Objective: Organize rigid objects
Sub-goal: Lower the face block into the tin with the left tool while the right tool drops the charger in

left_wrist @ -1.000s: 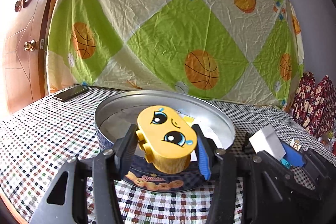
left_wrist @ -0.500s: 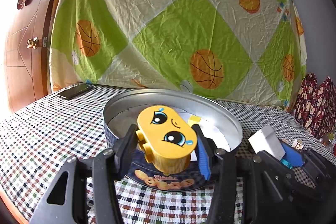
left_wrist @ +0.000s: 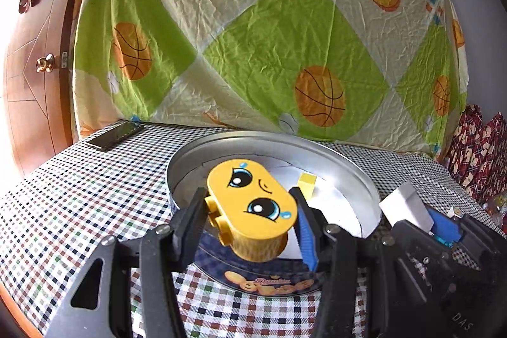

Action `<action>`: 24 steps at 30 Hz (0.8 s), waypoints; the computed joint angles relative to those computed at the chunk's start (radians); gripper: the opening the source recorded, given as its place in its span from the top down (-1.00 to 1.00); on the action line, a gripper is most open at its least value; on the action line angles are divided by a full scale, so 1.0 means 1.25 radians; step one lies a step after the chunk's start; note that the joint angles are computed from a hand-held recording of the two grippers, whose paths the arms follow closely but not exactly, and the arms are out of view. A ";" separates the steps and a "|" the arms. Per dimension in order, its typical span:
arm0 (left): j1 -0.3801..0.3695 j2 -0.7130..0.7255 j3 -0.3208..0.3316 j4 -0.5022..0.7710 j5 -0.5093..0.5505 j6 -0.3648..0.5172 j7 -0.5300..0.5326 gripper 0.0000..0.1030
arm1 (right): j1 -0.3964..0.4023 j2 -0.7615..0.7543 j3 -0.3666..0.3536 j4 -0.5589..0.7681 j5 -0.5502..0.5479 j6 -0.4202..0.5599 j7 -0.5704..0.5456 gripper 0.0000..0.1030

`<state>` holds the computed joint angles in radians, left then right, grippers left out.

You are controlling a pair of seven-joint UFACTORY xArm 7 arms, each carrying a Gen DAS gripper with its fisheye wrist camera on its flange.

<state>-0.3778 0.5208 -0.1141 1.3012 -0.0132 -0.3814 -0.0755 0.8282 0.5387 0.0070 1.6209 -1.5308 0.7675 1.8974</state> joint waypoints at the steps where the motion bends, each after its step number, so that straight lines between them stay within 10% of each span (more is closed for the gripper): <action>1: 0.011 0.006 -0.010 0.015 0.011 0.019 -0.003 0.00 | -0.011 0.005 0.003 0.014 0.015 -0.014 -0.019 0.22; 12: 0.111 0.120 -0.129 0.274 0.063 0.316 0.054 0.00 | -0.082 0.116 -0.023 0.205 0.265 -0.110 -0.290 0.22; 21: 0.054 0.214 -0.092 0.478 -0.011 0.504 0.133 -0.01 | -0.110 0.196 -0.054 0.292 0.448 -0.139 -0.420 0.22; 24: 0.028 0.218 -0.058 0.489 -0.019 0.505 0.124 -0.30 | -0.103 0.198 -0.078 0.286 0.484 -0.155 -0.426 0.21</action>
<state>-0.3430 0.7932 -0.1868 1.9120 -0.0369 0.2497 0.0798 0.6996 0.7859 -0.0901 1.9785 -0.9256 0.5735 1.3650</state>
